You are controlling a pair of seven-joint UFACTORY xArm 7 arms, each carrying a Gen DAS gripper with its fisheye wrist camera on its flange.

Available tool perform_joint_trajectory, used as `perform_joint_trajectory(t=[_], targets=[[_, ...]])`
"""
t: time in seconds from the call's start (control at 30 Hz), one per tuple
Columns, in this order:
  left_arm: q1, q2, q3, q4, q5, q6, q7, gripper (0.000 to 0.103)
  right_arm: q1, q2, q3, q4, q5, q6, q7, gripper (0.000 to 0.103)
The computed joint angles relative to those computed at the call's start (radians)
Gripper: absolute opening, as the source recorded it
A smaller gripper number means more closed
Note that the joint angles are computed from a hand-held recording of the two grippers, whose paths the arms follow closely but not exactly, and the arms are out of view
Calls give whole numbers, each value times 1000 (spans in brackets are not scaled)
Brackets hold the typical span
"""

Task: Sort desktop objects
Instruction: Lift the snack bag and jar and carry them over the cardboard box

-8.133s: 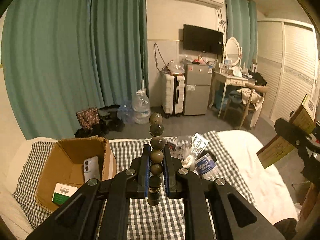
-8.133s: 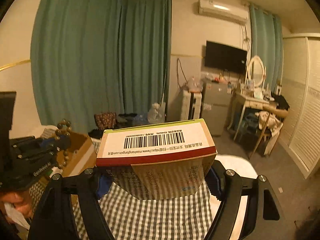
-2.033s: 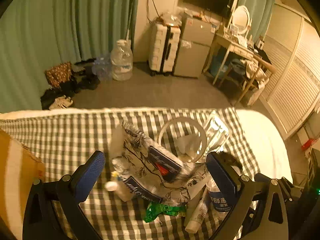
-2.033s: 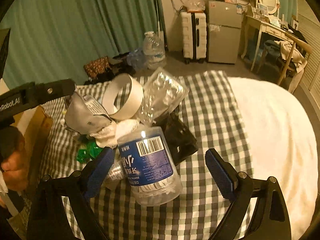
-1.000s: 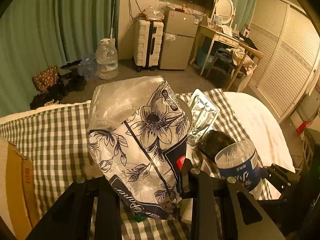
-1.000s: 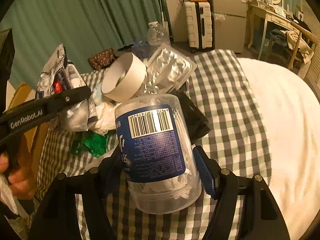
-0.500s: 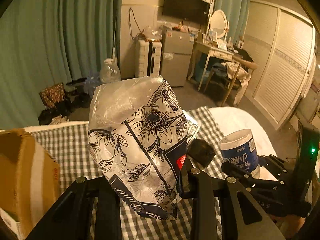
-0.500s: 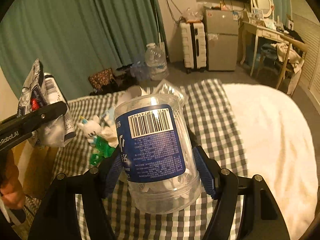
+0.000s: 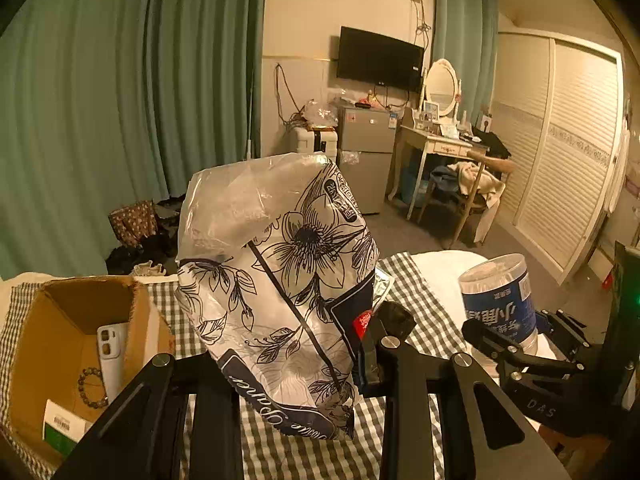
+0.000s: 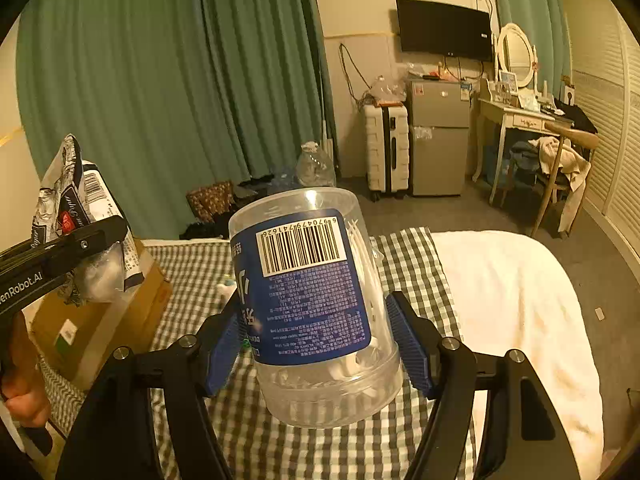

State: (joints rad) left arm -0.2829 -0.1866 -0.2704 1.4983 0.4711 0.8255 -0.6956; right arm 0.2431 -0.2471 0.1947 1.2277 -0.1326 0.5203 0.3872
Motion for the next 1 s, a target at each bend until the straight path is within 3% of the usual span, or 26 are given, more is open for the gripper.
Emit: perform_joint_trajectory(t=[0.63,1.0], targets=[[36,-85,-86,11,101,79,-79,30,-39,-172,23,3,-8,98,9,69],[67,-171,-63,-79,39,41,-45,30,-48,-153,68,56,-40,123,32,69]])
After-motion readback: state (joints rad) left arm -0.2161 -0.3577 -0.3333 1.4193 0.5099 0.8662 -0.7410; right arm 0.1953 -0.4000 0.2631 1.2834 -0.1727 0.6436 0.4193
